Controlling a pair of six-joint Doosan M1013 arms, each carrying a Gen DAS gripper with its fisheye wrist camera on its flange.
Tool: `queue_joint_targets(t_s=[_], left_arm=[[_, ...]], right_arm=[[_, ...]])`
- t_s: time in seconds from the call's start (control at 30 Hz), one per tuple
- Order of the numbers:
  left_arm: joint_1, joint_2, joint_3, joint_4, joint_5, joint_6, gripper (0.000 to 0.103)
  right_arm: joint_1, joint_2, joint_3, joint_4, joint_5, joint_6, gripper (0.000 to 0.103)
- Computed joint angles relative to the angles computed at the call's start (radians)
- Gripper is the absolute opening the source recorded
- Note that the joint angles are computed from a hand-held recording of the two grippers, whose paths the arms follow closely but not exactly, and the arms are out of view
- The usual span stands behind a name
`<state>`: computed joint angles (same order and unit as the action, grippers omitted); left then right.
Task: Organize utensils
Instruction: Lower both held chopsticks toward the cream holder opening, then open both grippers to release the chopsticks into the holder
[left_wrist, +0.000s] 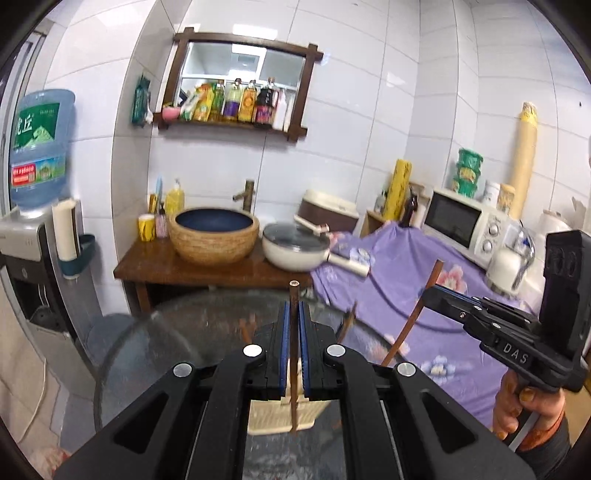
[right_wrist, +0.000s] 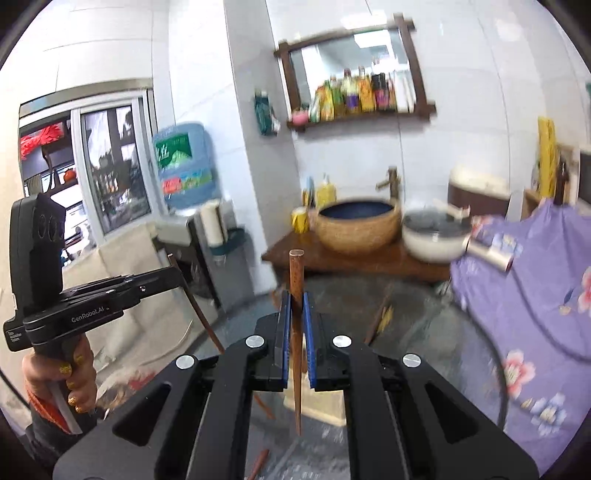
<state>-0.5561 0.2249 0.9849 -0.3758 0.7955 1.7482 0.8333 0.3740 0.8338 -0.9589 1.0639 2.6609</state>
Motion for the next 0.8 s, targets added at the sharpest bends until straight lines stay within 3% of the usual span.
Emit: queue_joint_targets(t_s=[0.2, 0.27, 0.43, 0.8], left_arm=[[-0.020, 0.072, -0.129, 0.086, 0.027, -0.109, 0.005], [-0.036, 0.081, -0.130, 0.183, -0.006, -0.178, 0.005], [-0.044, 0.100, -0.103, 0.245, -0.018, -0.230, 0.005], [-0.042, 0.139, -0.035, 0.235, 0.051, -0.243, 0.005]], right_arm=[[-0.013, 0.079, -0.134, -0.123, 0.058, -0.028, 0.008], [-0.022, 0.088, -0.134, -0.126, 0.055, -0.012, 0.008], [-0.047, 0.094, -0.077, -0.099, 0.056, 0.033, 0.008], [-0.093, 0.062, 0.073, 0.021, 0.008, 0.148, 0.008]])
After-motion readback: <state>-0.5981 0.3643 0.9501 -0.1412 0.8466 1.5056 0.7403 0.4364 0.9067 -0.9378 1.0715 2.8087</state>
